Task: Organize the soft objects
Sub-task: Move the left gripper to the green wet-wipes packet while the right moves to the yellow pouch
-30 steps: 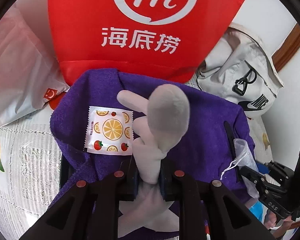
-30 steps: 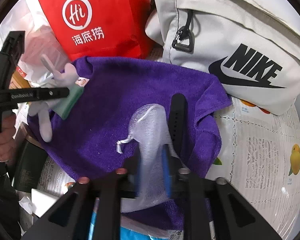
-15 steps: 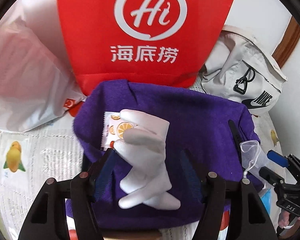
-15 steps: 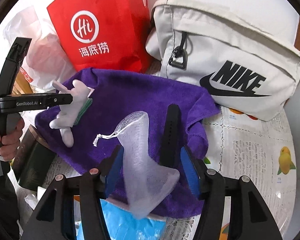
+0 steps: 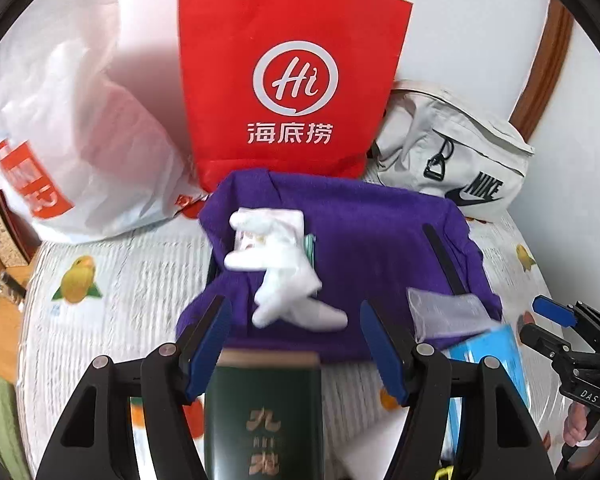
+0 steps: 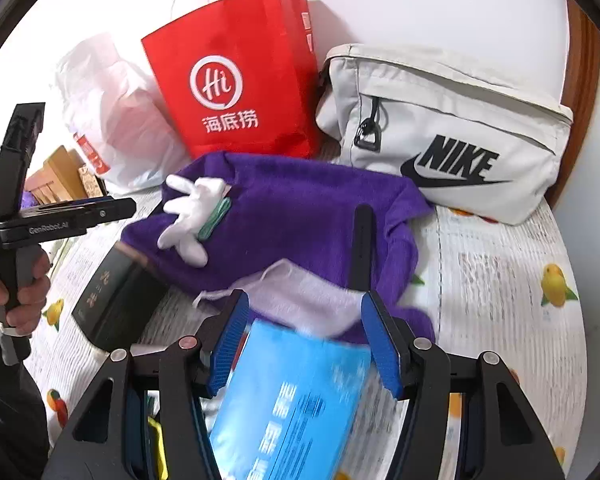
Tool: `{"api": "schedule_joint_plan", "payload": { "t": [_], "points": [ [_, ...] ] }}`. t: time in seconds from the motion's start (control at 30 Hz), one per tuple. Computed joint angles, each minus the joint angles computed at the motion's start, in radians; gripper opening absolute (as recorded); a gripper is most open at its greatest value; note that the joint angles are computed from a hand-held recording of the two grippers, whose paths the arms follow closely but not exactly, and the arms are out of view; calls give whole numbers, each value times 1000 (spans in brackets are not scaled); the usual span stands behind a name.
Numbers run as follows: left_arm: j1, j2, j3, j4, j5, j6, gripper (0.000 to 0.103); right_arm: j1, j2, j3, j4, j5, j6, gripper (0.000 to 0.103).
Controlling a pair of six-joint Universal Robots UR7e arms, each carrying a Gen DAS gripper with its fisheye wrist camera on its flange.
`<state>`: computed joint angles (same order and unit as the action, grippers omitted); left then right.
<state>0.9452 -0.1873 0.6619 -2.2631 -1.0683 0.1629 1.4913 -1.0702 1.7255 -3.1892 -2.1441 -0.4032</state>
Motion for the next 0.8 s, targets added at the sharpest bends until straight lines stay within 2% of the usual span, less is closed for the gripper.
{"api": "schedule_joint_plan", "payload": {
  "t": [0.27, 0.6, 0.8],
  "points": [
    [-16, -186, 328, -136, -12, -21, 65, 24, -61, 143, -67, -5, 27, 58],
    [-28, -313, 583, -220, -23, -53, 65, 41, -97, 306, -146, 12, 71, 58],
    [-24, -366, 691, -241, -35, -90, 65, 44, -113, 394, -184, 42, 93, 58]
  ]
}}
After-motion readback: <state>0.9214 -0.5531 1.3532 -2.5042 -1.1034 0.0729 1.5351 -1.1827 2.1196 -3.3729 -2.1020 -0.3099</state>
